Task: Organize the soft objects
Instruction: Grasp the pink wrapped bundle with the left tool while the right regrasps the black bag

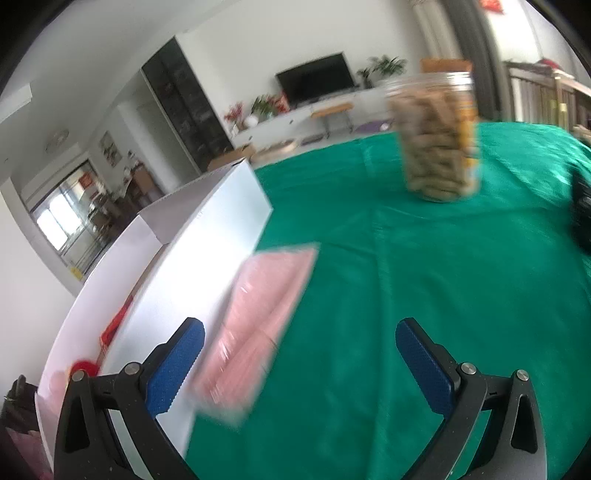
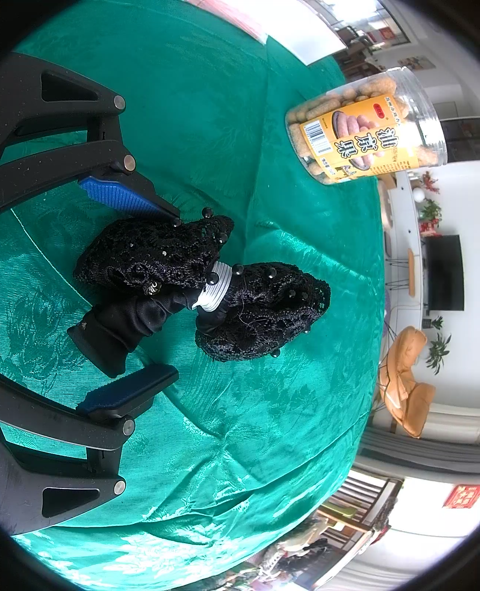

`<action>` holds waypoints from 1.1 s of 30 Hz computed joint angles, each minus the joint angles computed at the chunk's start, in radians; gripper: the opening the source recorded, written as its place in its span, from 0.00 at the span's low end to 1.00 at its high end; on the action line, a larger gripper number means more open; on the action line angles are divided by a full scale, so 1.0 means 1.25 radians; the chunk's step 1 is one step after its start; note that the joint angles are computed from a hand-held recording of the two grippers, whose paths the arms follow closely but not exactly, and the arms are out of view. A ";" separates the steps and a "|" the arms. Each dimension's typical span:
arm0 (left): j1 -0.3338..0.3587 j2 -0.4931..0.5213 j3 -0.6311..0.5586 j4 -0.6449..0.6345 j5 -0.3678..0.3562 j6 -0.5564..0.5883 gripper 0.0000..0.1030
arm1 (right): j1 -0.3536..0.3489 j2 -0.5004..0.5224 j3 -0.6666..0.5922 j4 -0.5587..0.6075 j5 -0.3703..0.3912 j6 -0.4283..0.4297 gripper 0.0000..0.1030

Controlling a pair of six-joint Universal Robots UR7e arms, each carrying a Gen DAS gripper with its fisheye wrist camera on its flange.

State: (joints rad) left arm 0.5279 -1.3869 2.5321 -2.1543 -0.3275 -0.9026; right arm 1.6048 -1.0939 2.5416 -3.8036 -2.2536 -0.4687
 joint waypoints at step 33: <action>0.284 0.017 -0.138 -0.197 -0.328 0.268 0.94 | -0.013 -0.023 0.009 0.019 0.034 0.011 0.78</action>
